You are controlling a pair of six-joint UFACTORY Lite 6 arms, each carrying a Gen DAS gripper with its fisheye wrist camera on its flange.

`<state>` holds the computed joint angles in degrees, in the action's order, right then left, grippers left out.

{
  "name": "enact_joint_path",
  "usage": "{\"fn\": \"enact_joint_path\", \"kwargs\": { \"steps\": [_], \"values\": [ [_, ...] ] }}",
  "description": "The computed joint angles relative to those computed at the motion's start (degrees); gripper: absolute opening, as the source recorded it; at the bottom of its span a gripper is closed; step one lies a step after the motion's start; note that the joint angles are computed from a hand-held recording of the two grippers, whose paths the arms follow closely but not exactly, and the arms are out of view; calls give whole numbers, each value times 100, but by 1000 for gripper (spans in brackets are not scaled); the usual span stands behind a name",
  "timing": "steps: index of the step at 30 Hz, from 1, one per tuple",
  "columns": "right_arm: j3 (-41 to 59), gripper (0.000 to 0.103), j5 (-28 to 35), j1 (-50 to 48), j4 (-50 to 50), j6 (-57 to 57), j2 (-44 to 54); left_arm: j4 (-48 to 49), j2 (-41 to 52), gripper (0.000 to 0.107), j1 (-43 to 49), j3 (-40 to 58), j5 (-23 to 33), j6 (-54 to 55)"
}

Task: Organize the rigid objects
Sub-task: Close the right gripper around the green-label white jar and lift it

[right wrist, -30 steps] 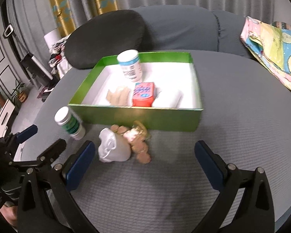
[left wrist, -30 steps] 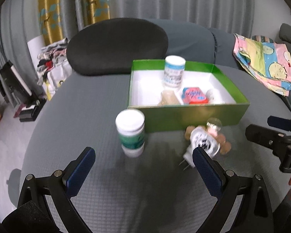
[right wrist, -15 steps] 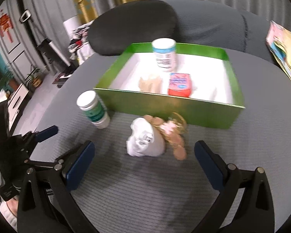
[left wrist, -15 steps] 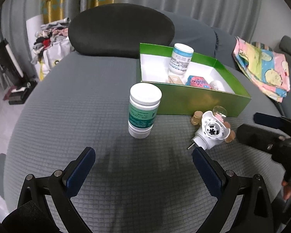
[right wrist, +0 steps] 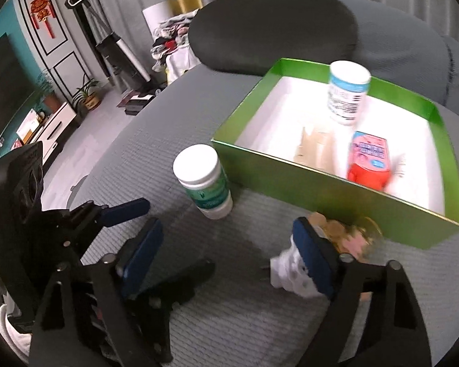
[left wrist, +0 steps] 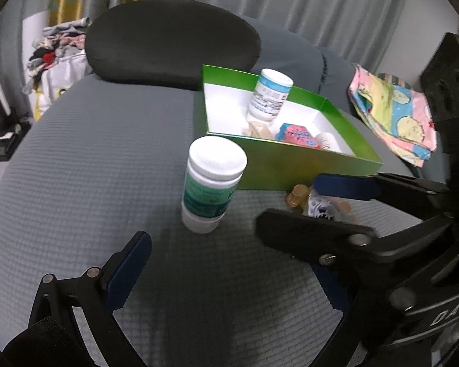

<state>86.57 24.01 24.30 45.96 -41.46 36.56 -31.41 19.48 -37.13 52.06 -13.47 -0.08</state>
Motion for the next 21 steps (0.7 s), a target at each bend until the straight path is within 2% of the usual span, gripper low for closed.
{"fn": "enact_joint_path", "kwargs": {
  "steps": [3,5,7,12,15,21],
  "values": [
    [482,83,267,46,-74,-26,351,1097,113,100,153,117,8,-928],
    [876,80,447,99,-213,48,631,1703,201,86,253,225,5,-1426],
    [1178,77,560,133,-365,201,840,2502,343,79,377,386,68,-2116],
    [1914,73,845,148,-624,477,1343,4365,629,76,630,643,-75,-3765],
    [2169,69,972,113,-626,537,1535,4709,700,68,707,705,-150,-4012],
    [2481,58,1146,60,-628,635,1781,5826,858,66,957,781,-363,-5087]
  ]
}}
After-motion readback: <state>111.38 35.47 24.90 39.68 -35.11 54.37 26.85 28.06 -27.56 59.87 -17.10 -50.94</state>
